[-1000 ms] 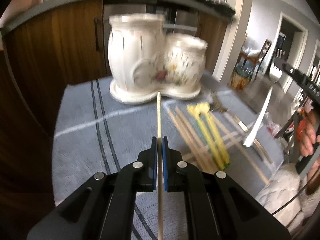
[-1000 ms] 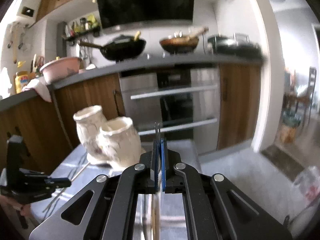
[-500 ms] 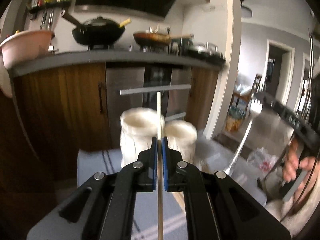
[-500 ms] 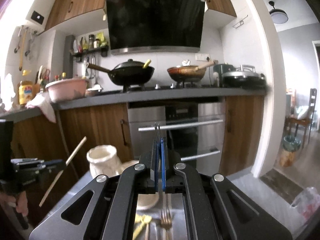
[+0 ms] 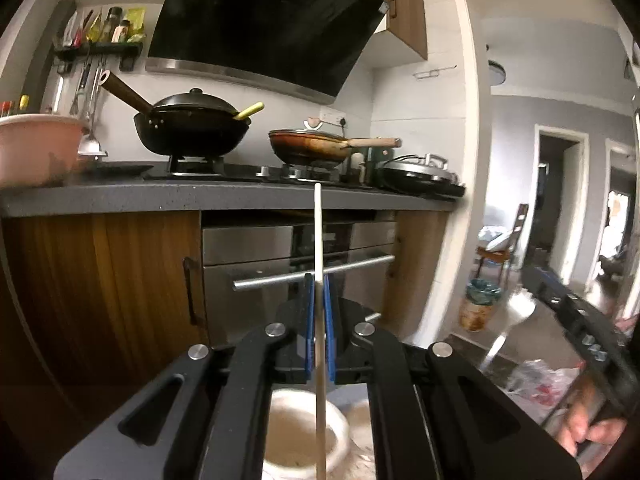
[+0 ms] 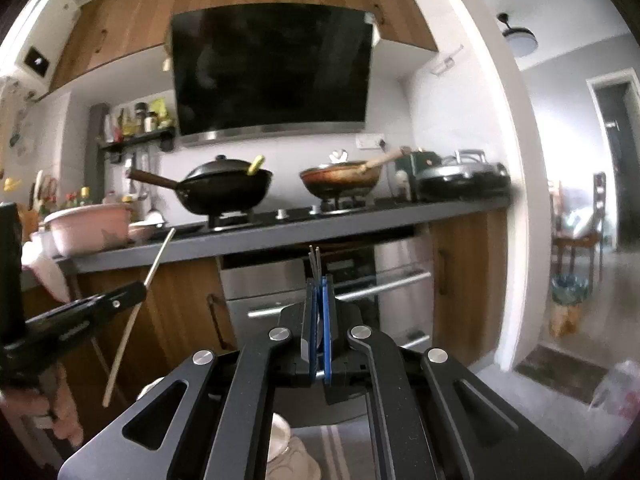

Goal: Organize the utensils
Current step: 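Carry the chopstick into the tall pot and open the left gripper while the right carries the fork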

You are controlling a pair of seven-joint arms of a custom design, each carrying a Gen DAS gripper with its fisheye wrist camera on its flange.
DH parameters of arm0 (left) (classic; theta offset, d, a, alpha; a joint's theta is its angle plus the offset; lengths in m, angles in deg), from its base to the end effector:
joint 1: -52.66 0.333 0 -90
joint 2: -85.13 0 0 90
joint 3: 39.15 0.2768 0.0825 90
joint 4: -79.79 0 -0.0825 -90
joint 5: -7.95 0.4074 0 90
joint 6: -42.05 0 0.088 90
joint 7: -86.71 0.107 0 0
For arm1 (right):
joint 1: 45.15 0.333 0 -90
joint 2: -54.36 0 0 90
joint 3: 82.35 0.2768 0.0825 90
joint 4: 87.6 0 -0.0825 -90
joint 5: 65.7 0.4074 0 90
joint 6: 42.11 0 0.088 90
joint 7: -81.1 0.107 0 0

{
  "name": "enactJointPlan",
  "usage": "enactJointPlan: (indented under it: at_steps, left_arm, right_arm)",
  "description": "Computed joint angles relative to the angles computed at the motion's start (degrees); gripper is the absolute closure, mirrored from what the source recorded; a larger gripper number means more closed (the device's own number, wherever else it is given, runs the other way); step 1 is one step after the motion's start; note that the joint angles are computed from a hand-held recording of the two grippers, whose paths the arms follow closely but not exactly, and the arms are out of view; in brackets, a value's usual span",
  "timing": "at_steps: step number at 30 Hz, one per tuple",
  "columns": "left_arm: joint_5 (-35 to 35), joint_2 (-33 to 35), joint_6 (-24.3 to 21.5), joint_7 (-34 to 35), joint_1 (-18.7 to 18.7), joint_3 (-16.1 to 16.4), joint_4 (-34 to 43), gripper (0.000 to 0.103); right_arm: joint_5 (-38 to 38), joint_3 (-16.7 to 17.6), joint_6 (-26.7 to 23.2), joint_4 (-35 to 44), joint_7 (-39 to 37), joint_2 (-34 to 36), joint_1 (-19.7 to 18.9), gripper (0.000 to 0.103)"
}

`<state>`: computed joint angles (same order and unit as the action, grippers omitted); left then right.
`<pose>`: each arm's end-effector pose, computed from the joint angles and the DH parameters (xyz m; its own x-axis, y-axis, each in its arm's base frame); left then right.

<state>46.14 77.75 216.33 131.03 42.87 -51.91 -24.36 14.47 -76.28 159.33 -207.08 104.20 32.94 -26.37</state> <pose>0.5170 -0.2762 0.6951 -0.2992 -0.9500 0.0899 -0.2145 -0.0248 -0.9764 0.4638 0.0935 0.6599 0.0453 -0.9869 -0.1549 -0.0643 0.1518 -0.9863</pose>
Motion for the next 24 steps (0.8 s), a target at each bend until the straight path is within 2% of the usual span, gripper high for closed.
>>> enactJointPlan:
  at_steps: [3, 6, 11, 15, 19, 24]
  left_arm:
    - [10.5, 4.0, -2.7, -8.0, 2.1, -1.9, 4.2, 0.099]
    - [18.1, 7.3, -5.5, -14.2, 1.2, -1.1, 7.9, 0.099]
    - [25.5, 8.8, -7.7, -19.0, -1.2, 0.8, 9.5, 0.098]
    - [24.5, 5.6, -5.1, -20.5, -0.8, 1.6, 4.7, 0.098]
    - [26.3, 1.6, -3.9, -23.7, 0.9, 1.0, -0.2, 0.098]
    - [28.1, -3.7, -4.0, -24.9, 3.2, -0.9, -5.6, 0.098]
  right_arm:
    - [-3.4, -1.0, 0.5, -1.4, 4.9, 0.4, 0.4, 0.100]
    - [-9.0, -1.8, 1.2, -3.4, 11.7, 0.8, 0.7, 0.100]
    - [-14.8, -1.1, 0.6, -4.7, 17.8, 2.4, -0.3, 0.100]
    - [-14.0, 2.1, -0.8, -4.5, 14.7, 3.3, -3.2, 0.100]
    - [-12.0, 4.2, -2.3, -4.2, 11.5, 3.7, -5.0, 0.100]
    - [-14.6, 3.5, -3.7, -5.0, 13.1, 3.6, -4.4, 0.100]
